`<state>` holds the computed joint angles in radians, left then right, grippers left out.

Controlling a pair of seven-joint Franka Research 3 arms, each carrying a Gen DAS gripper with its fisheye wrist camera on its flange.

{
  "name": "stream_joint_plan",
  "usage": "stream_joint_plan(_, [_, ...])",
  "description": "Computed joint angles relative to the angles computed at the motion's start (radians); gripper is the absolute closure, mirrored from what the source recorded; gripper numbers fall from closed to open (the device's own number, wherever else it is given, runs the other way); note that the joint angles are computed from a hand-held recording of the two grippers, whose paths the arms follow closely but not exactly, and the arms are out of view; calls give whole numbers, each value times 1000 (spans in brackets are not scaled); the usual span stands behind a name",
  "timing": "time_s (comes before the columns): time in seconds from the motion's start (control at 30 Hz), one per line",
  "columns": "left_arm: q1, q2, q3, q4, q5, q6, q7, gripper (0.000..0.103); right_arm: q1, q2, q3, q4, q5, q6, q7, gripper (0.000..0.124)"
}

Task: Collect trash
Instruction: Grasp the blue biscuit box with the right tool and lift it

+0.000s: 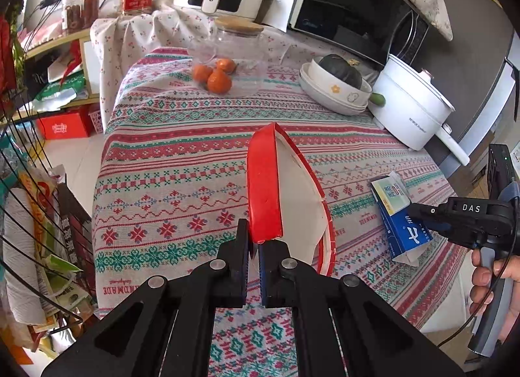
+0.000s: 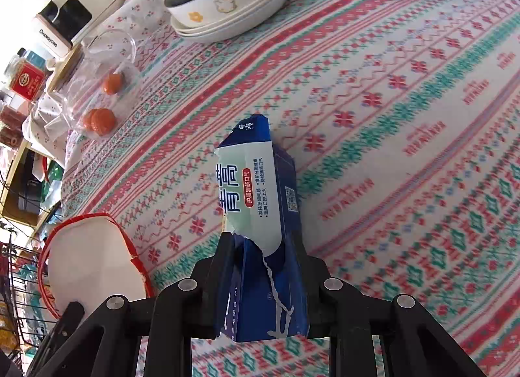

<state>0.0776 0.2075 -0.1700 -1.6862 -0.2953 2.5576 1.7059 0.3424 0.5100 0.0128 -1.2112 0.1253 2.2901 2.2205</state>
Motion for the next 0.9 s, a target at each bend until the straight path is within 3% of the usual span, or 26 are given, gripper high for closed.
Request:
stream_joint_plan(0.17, [-26,-44,-6,-29,9,-31,-24,99,-25,-175,-10,-241,-1,74,-13,97])
stream_joint_plan(0.2, [-31,-52,-7,-34,3,-38,-27,99,-32,-202,-8,-275,0,86,-20,117])
stream_joint_plan(0.43, [-73,-104,-2,-72,-9,-48,-90,99,-84,-339,4,-454,44,147,-70,112])
stream_joint_plan(0.47, [-77,-113,1,-80,-15,-47,-101,99,-89,-344,5,-463,56,142,-69,104])
stream_joint_plan(0.5, [-80,-122,2,-90,-20,-45,-105,99,-93,-348,8,-472,65,145,-69,83])
stream_joint_plan(0.57, [-85,-135,8,-109,-27,-31,-105,98,-90,-361,10,-500,61,179,-50,55])
stream_joint_plan(0.6, [-86,-139,11,-116,-34,-27,-105,98,-89,-360,14,-506,66,194,-51,48])
stream_joint_plan(0.73, [-82,-136,25,-121,-43,-35,-113,98,-76,-292,34,-431,82,166,-109,45])
stream_joint_plan(0.9, [-71,-119,31,-112,-39,-47,-122,99,-9,-166,12,-283,-54,85,-87,44])
